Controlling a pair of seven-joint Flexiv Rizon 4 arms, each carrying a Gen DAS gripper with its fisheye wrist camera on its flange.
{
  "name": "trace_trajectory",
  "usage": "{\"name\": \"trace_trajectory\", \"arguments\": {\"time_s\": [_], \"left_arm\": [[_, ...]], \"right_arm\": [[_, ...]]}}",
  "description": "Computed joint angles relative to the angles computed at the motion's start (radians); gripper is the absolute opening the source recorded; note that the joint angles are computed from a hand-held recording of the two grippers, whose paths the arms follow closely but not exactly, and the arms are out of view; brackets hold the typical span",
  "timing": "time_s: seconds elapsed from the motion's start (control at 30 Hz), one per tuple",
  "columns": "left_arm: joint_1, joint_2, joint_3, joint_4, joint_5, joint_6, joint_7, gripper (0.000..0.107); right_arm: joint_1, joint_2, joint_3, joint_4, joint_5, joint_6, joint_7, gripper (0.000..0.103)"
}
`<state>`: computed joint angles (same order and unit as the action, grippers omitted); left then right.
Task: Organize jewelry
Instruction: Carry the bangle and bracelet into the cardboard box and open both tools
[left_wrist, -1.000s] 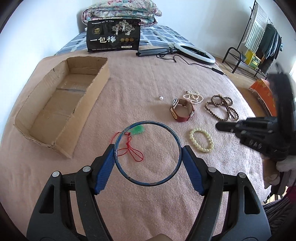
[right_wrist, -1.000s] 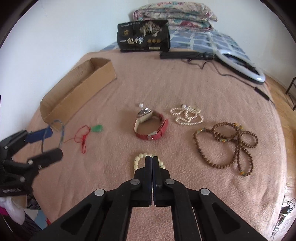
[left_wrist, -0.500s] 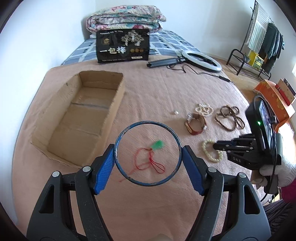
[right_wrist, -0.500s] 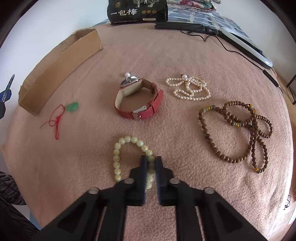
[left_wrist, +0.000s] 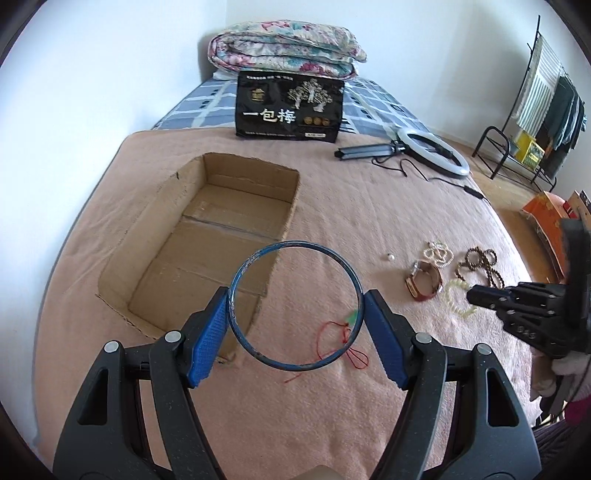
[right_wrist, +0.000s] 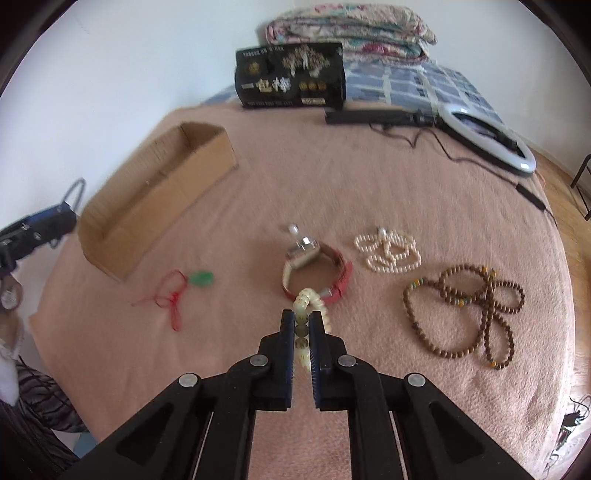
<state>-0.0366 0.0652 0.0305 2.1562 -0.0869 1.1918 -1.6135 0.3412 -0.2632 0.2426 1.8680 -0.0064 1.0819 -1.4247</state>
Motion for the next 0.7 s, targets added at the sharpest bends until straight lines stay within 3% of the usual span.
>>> {"name": "trace_trajectory", "arguments": {"time_s": [0.33, 0.7], "left_arm": [[0.051, -0.013, 0.027, -0.030, 0.040, -0.009, -0.028, 0.074], [0.111, -0.022, 0.049, -0.059, 0.183, -0.013, -0.117, 0.074]], "right_arm": [[0.035, -0.034, 0.042, -0.128, 0.038, 0.052, -0.050, 0.005], [0.103, -0.122, 0.043, -0.252, -0.002, 0.044, -0.053, 0.005]]}}
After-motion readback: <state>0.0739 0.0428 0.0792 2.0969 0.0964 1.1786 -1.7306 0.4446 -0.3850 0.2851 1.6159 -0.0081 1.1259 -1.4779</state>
